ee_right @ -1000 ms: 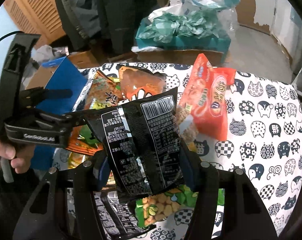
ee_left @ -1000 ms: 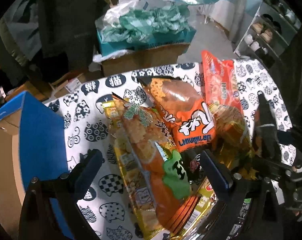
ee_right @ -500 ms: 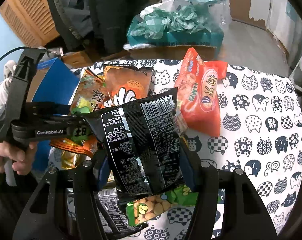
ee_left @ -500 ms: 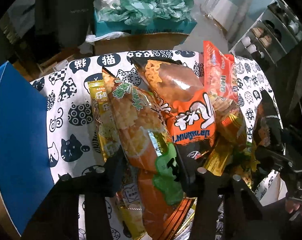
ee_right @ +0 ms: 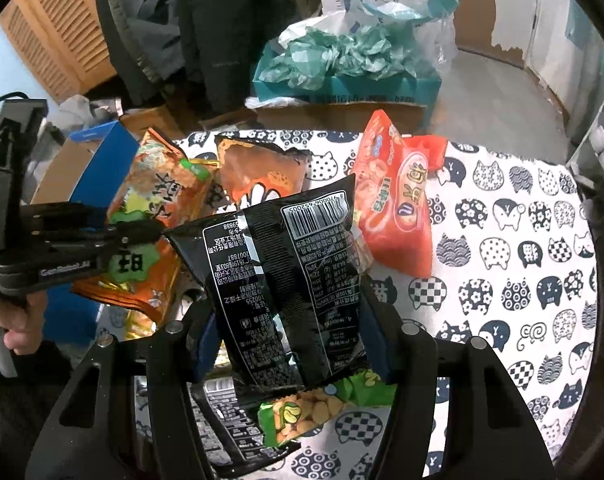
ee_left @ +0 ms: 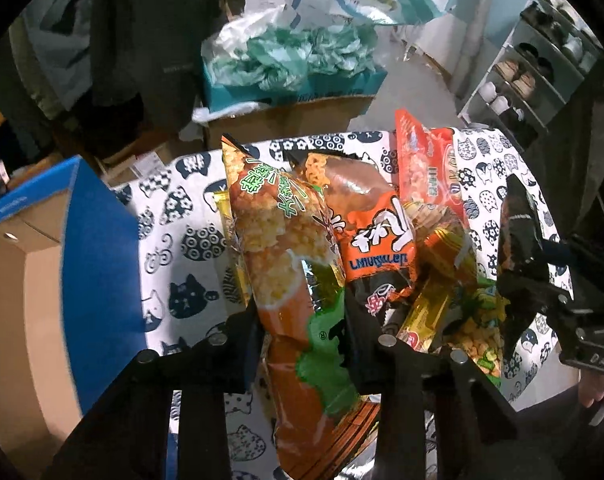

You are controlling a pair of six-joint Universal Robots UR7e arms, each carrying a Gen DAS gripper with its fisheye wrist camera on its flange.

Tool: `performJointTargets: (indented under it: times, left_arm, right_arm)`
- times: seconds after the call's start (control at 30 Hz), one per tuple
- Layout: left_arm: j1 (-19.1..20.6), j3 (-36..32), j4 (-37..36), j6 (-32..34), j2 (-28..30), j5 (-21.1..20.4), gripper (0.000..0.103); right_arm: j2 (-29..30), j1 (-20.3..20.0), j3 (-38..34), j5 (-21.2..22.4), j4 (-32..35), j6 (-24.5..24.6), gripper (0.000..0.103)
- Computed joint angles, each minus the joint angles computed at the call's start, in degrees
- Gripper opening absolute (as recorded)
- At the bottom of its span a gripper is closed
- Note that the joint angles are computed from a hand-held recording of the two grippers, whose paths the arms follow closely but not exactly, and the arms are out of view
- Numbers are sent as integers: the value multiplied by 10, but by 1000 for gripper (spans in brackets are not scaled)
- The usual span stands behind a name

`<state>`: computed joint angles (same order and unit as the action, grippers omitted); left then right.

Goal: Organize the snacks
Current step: 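Carry both held bags up and over the cardboard box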

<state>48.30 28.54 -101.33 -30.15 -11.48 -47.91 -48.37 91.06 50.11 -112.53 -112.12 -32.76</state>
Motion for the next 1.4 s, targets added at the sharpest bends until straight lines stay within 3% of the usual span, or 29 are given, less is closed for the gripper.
performJointTargets:
  times: [0.73,1.03,1.4]
  left_arm:
    - [-38,218,-73,-25,-149,70,35]
    - [-46,291,-103,-39,-209,100,35]
    - [-34,375,-86,-109,-280,135,35]
  right_arm:
    - [-14,53,28,1,-27,-2,60]
    - [9,79,14,11,-14,5,60]
    - [55,112,-9,34,16,18,60]
